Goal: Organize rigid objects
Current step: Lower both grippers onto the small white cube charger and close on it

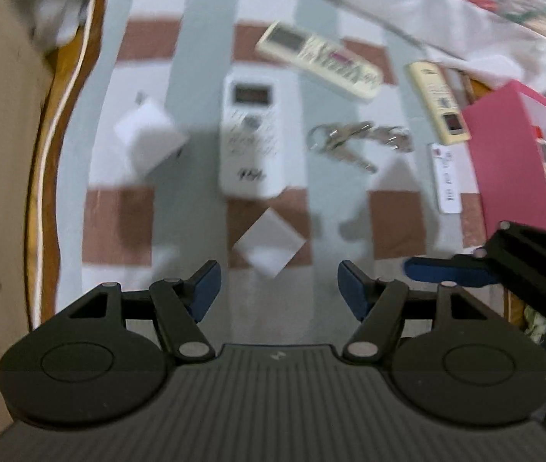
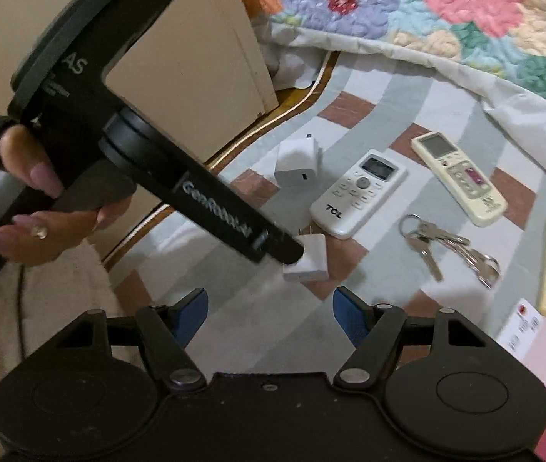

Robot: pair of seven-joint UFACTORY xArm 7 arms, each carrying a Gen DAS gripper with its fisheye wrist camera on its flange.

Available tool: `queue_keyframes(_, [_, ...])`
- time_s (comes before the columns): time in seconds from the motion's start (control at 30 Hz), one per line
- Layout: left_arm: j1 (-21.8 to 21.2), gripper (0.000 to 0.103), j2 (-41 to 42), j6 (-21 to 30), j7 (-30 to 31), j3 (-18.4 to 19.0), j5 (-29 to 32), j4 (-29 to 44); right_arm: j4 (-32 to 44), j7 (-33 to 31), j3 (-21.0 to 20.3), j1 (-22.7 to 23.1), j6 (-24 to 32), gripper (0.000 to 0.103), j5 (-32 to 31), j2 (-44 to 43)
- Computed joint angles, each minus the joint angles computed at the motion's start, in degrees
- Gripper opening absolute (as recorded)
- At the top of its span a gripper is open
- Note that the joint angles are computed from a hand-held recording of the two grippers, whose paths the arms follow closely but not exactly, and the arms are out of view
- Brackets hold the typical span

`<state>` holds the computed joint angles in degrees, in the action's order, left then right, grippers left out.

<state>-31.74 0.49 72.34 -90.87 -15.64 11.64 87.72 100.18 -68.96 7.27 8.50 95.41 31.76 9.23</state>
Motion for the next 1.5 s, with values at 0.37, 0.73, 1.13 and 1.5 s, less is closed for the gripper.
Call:
queue_keyframes(0.37, [1.4, 0.060, -1.5, -9.5, -8.0, 0.3, -2.5, -9.3, -15.8, -4.7, 1.5, 5.0, -20.4, 0.069, -3.6, -3.9])
queue_keyframes(0.73, [2.2, 0.033, -3.4, -18.1, -18.9, -0.5, -0.4, -16.2, -22.0, -4.0, 1.2, 5.6, -26.3, 0.049, 0.0, -6.4])
queue_keyframes(1.13, [3.7, 0.042, -6.4, -24.2, -24.4, -1.1, 0.8, -21.5, -26.2, -6.7, 0.7, 6.1, -30.8, 0.049, 3.5, -8.4])
queue_keyframes(1.5, [0.6, 0.028, -1.3, -13.9, -18.3, -2.1, 5.1, -10.7, -29.7, -6.2, -1.3, 6.3, -31.3, 0.048, 4.3, -14.6])
